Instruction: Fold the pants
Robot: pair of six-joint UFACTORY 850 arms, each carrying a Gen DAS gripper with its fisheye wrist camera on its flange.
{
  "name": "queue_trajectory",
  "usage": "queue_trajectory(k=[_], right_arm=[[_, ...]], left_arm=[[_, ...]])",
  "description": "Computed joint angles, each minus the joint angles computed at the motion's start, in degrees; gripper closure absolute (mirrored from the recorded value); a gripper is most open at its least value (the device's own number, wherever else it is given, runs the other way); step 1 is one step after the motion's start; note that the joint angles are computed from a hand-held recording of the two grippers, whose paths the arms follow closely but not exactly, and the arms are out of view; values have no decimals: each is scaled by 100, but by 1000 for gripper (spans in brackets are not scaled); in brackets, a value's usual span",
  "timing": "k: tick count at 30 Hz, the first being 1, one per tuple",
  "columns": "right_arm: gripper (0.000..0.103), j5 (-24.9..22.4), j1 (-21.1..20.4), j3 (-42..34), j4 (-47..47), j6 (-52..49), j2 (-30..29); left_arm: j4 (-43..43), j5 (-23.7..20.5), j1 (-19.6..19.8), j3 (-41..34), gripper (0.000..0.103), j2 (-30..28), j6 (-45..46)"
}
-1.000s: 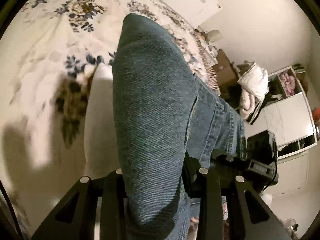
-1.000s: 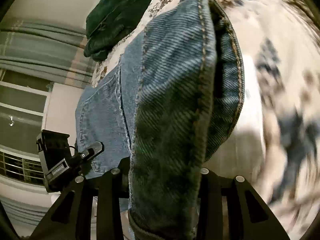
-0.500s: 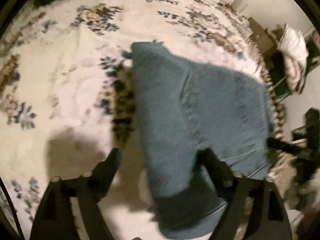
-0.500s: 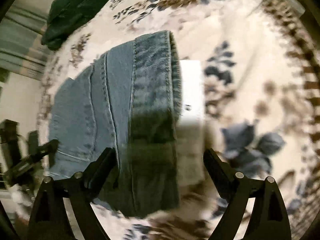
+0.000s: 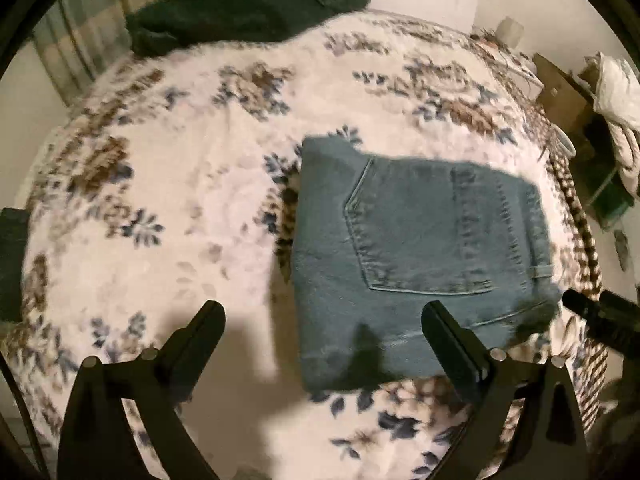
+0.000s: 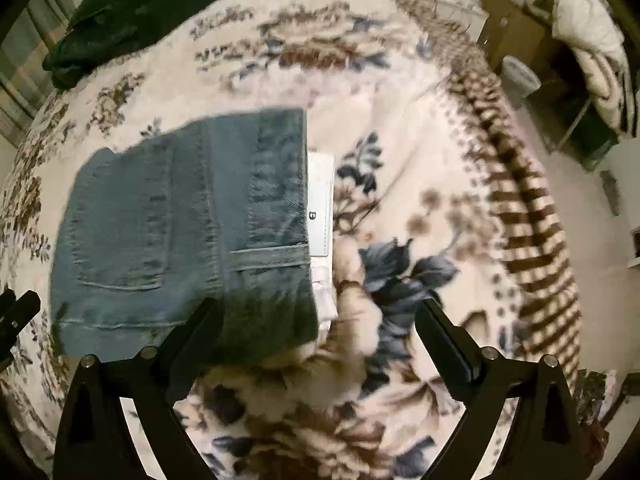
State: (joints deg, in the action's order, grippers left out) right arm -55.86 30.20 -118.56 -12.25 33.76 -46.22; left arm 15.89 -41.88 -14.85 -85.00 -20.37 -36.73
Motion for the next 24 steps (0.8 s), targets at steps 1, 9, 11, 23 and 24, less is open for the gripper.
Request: queue_trajectory(k=[1, 9, 11, 23, 24], right_arm=[[5, -13, 64, 94, -160, 132, 151], [5, -330, 384, 780, -734, 692, 1442], [5, -534, 560, 797, -944, 883, 1750], [5, -2264, 1945, 13, -1899, 1651, 3027], [5, -2563, 2143, -237, -2025, 1654, 3040]], left_arm=[[119, -75, -73, -33, 2, 83, -132], [523, -688, -449, -242, 2, 744, -317], [524, -873, -533, -281, 2, 926, -315], [947, -2508, -1686, -793, 2, 2366, -460], [1068, -2709, -1823, -893, 2, 2409, -533]])
